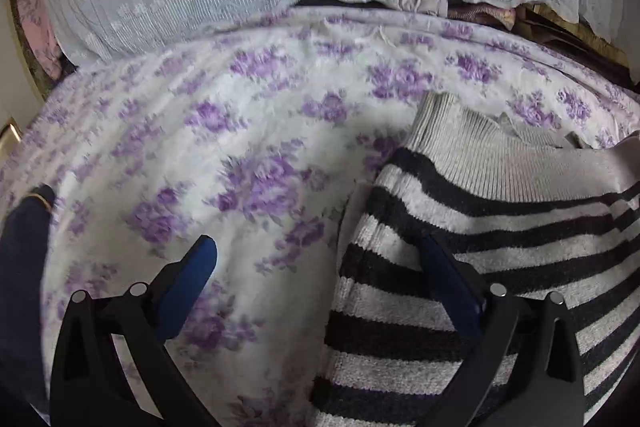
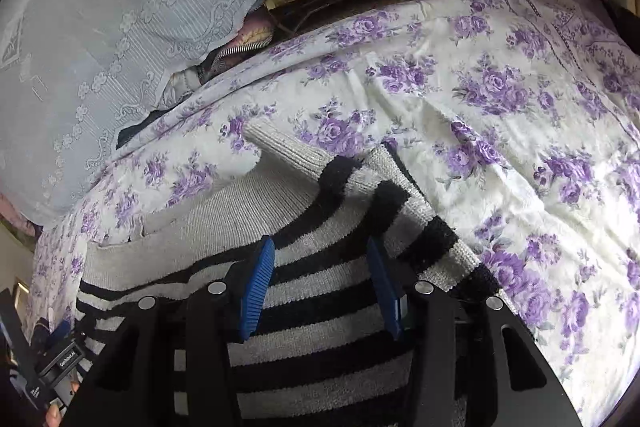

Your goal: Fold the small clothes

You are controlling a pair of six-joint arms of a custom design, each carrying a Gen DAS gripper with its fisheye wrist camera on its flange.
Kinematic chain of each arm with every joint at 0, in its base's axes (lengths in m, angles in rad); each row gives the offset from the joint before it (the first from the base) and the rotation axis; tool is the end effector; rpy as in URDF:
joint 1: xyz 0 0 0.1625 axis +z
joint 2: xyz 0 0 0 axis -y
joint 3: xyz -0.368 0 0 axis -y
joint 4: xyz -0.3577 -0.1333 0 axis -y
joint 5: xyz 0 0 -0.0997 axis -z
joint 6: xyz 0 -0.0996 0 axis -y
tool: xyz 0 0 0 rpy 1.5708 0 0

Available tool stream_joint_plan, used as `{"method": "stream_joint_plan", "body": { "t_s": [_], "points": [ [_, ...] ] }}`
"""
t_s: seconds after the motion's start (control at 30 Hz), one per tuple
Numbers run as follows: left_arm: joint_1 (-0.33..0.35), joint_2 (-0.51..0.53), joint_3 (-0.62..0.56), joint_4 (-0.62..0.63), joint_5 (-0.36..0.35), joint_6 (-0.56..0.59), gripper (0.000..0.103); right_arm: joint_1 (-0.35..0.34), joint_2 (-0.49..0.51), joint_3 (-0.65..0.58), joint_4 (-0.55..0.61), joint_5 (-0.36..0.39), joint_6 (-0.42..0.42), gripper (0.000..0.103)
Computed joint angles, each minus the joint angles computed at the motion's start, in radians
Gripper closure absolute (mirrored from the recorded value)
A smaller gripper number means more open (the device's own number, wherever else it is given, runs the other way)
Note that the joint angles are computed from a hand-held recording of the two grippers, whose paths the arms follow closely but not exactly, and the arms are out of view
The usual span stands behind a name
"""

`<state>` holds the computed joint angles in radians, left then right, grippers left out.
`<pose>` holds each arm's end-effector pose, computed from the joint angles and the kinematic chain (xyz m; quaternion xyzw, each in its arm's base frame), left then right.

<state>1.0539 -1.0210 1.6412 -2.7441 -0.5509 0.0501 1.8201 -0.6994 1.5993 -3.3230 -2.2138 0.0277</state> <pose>-0.1047 -0.6256 0.2764 0.1069 0.8434 -0.3404 0.4017 0.2266 -0.5920 0.1418 -0.0343 -0.8731 0.4282 0.2308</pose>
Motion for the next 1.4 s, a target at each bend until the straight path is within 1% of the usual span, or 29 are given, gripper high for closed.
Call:
{"method": "stream_joint_plan", "body": {
  "t_s": [0.07,0.13,0.2,0.3,0.4,0.57,0.67,0.73,0.77,0.8,0.83,0.87,0.9,0.93,0.97,1.0,1.07,1.13,1.2,1.27,1.33,1.4],
  "points": [
    [0.003,-0.008,0.001,0.001,-0.013,-0.008,0.004,0.013,0.012,-0.009,-0.005,-0.028,-0.016,0.054],
    [-0.001,-0.003,0.007,-0.015,0.000,0.004,0.004,0.018,0.020,-0.010,-0.021,-0.040,-0.027,0.054],
    [-0.009,0.002,0.015,-0.045,0.019,0.027,0.004,0.025,0.014,0.000,-0.050,-0.033,-0.032,0.054],
    [-0.019,0.003,0.024,-0.074,0.037,0.046,0.004,0.042,0.011,0.006,-0.101,-0.017,-0.063,0.054],
    [-0.028,-0.005,0.033,-0.104,0.043,0.061,0.004,0.061,0.023,-0.008,-0.103,-0.028,-0.099,0.054],
    [-0.046,-0.022,0.051,-0.140,0.034,0.080,0.004,0.096,0.052,-0.032,-0.066,-0.024,-0.141,0.054],
    [-0.060,-0.022,0.064,-0.165,0.036,0.105,0.004,0.119,0.071,-0.041,-0.042,-0.018,-0.165,0.052],
    [-0.059,-0.008,0.060,-0.153,0.042,0.115,0.004,0.130,0.088,-0.045,-0.016,-0.016,-0.174,0.050],
    [-0.052,0.000,0.053,-0.116,0.042,0.101,0.004,0.131,0.096,-0.049,0.000,-0.017,-0.178,0.049],
    [-0.045,0.006,0.046,-0.081,0.041,0.082,0.004,0.134,0.108,-0.058,0.029,-0.025,-0.183,0.048],
    [-0.037,0.012,0.036,-0.039,0.040,0.061,0.004,0.136,0.129,-0.079,0.084,-0.048,-0.188,0.045],
    [-0.032,0.013,0.035,-0.029,0.035,0.055,0.004,0.138,0.148,-0.094,0.097,-0.072,-0.204,0.040],
    [-0.032,0.009,0.037,-0.035,0.029,0.054,0.004,0.144,0.173,-0.108,0.070,-0.098,-0.247,0.039],
    [-0.032,0.007,0.039,-0.044,0.029,0.058,0.004,0.151,0.186,-0.118,0.059,-0.116,-0.271,0.038],
    [-0.032,0.007,0.040,-0.046,0.030,0.060,0.004,0.153,0.184,-0.118,0.061,-0.118,-0.270,0.038],
    [-0.033,0.009,0.041,-0.046,0.033,0.061,0.004,0.153,0.175,-0.111,0.063,-0.109,-0.261,0.038],
    [-0.039,0.007,0.049,-0.069,0.042,0.074,0.004,0.154,0.158,-0.090,0.024,-0.077,-0.255,0.038],
    [-0.046,0.004,0.057,-0.095,0.044,0.088,0.004,0.165,0.153,-0.076,-0.036,-0.058,-0.292,0.038],
    [-0.054,-0.001,0.063,-0.115,0.045,0.097,0.004,0.175,0.155,-0.074,-0.061,-0.045,-0.328,0.038],
    [-0.060,-0.002,0.068,-0.139,0.049,0.111,0.004,0.186,0.157,-0.070,-0.050,-0.028,-0.346,0.038],
    [-0.063,-0.001,0.069,-0.151,0.052,0.119,0.004,0.195,0.162,-0.070,-0.012,-0.010,-0.353,0.038],
    [-0.061,0.000,0.066,-0.135,0.053,0.111,0.004,0.201,0.170,-0.075,0.043,0.000,-0.361,0.038]
  ]
}}
